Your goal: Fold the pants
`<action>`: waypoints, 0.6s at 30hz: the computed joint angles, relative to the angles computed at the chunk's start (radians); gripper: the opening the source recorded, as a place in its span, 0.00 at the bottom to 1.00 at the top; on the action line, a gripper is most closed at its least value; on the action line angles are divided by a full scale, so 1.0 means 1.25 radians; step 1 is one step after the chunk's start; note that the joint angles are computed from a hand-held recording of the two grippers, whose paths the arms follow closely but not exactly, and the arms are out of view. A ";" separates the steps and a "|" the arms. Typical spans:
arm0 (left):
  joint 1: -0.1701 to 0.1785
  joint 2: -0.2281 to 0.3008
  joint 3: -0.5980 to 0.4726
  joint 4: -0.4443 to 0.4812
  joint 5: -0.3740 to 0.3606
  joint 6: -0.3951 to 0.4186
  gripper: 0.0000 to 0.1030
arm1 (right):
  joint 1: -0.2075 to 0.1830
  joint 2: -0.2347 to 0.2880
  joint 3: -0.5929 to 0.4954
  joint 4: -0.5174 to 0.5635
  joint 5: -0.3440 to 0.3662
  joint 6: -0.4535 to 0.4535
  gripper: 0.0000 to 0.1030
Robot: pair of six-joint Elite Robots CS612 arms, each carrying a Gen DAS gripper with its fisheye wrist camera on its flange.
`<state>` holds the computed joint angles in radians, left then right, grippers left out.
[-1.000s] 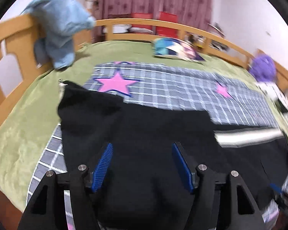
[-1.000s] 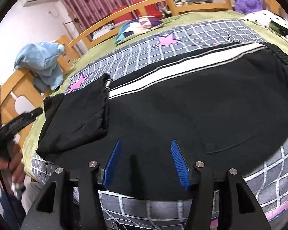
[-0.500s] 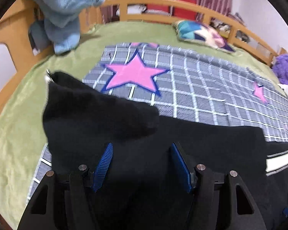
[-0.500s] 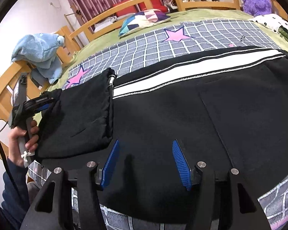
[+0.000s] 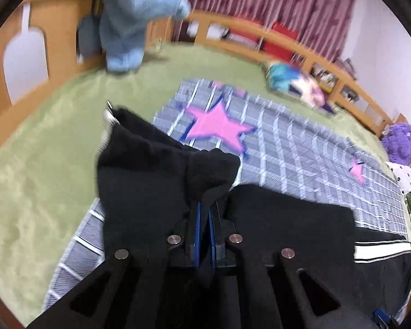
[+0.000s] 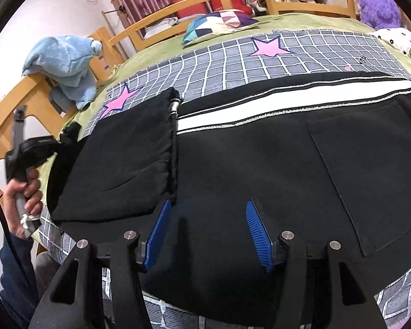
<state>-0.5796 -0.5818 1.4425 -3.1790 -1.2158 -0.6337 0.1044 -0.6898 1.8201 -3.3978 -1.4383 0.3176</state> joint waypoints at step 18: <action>-0.100 0.007 -0.002 0.097 -0.328 0.194 0.28 | -0.010 -0.043 0.078 -0.077 -0.057 0.035 0.55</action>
